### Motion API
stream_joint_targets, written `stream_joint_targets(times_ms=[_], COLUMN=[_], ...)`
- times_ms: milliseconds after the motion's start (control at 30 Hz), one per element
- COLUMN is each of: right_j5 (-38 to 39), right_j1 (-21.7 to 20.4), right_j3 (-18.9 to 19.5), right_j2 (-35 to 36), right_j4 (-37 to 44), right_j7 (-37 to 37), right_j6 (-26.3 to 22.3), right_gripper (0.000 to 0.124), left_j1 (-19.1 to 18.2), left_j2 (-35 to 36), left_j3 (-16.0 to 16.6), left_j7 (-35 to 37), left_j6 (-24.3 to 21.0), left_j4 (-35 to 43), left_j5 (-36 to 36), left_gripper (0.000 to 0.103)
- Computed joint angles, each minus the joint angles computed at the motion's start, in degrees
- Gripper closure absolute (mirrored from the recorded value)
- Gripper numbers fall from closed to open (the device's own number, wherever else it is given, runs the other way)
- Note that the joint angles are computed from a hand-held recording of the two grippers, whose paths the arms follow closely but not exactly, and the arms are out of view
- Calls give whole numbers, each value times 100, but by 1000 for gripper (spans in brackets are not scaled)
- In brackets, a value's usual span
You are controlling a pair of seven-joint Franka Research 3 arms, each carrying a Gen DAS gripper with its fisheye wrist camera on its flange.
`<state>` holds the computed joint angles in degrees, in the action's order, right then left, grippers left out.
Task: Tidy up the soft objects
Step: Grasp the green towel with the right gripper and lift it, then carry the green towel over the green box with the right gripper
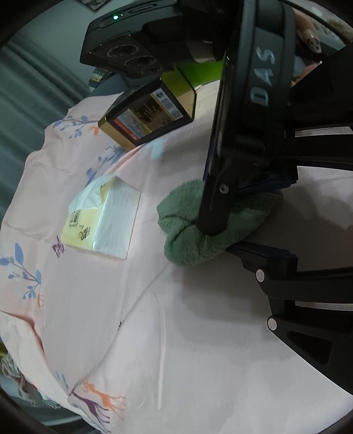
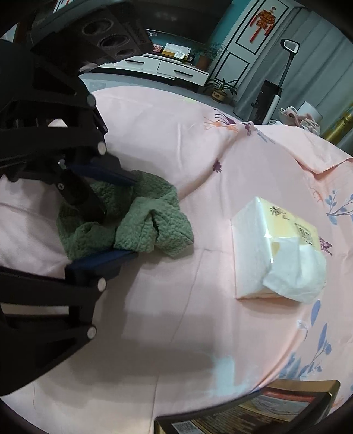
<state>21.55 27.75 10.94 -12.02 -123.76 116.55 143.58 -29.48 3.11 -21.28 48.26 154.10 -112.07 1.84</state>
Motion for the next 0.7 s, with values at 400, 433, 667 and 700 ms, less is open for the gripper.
stream_joint_targets(times_ms=[400,433,667,700], right_j5=[-467,-564,-1151,-1209], right_j1=[-14,-34,-136,-143], right_j3=[179,214,405,418], right_j2=[-331,-367,-515,-536], right_j4=[-148,-148,-113,-111], right_j7=[74,136,550,583], right_j6=[524,578,802,831], right_gripper=[99,99,99,99], left_j1=[-42,-36,30,41], left_j2=[-353,-375,-562,-593], left_j3=[38,35,3,-3], left_j7=[-598,-665,-1086,-1158], left_j6=[567,606,793,801], left_j4=[-258,-264,-304,-295], left_j5=[1082,1186,1885,1979], left_gripper=[72,72,72,72])
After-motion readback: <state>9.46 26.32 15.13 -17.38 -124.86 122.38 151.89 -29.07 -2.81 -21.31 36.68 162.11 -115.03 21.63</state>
